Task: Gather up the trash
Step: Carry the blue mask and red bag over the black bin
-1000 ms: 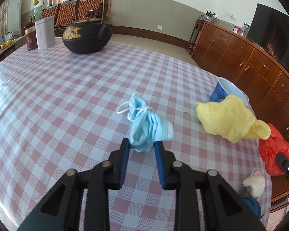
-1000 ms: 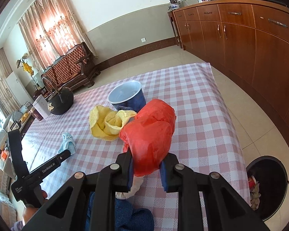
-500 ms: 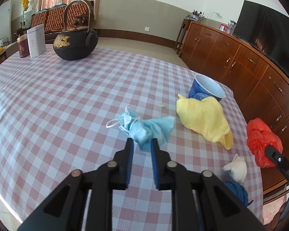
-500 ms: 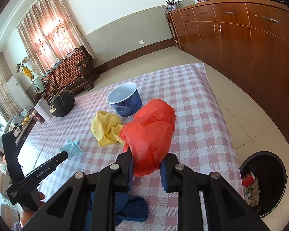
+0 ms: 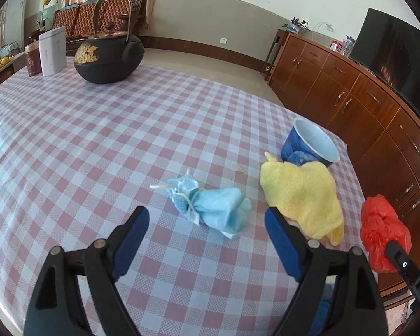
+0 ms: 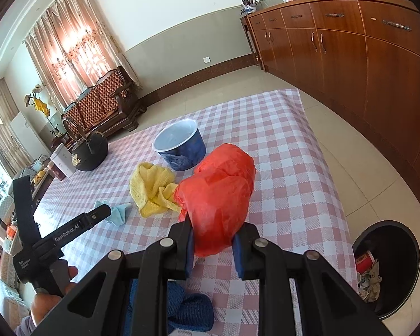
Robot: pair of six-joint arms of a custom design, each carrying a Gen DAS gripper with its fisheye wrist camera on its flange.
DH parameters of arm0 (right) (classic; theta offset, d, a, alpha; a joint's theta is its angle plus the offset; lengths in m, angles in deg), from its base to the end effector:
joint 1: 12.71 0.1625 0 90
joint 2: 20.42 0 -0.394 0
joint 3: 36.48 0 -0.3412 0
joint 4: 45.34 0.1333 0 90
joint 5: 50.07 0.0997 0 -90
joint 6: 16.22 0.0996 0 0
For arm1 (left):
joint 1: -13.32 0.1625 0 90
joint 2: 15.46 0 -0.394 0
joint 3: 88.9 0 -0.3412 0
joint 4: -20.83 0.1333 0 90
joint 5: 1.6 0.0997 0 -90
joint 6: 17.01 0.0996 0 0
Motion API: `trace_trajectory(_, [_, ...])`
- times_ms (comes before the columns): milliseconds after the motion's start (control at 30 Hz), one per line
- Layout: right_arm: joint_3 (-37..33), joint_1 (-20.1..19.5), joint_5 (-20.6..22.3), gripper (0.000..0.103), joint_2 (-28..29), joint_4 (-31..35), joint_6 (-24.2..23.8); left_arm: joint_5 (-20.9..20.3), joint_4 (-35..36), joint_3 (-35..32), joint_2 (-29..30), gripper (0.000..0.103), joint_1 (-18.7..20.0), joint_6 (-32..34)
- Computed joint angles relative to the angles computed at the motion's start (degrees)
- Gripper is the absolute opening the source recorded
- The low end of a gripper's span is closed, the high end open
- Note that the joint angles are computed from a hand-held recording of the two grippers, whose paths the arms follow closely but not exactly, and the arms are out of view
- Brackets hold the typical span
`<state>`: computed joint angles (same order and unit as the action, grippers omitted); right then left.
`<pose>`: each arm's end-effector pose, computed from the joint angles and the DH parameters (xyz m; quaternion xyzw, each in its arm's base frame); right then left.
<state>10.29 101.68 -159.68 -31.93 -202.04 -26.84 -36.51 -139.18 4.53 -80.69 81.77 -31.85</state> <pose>0.4208 -0.6862 0.0161 0.2413 -0.9185 0.2847 0.1307 -0.0124 -0.6166 0.3830 -0.1163 0.8365 -0.4354 0.3116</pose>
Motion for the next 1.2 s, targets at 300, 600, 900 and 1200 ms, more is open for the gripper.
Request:
trace_trajectory(300, [-1.16,-0.24,0.1,0.024,0.76,1.12,-0.04,-0.69,0.9,0.72,-0.1,0.014,1.19,-1.94])
trace_trajectory(600, [2.44,0.14,0.03,0.024,-1.42,-1.11,-0.06,-1.44,-5.29,6.92,-3.88,0.009,-1.64,2.49])
trace_trajectory(900, [11.62,0.05,-0.51,0.024,-6.59,-5.72,0.13,-1.31,-6.25,11.93,-7.25,0.009,-6.5,4.18])
trace_trajectory(1200, [22.34,-1.09,-1.84,0.024,-13.03,-11.84,1.19,-5.0,-5.01,12.73,-6.16,0.009,-10.27,4.76])
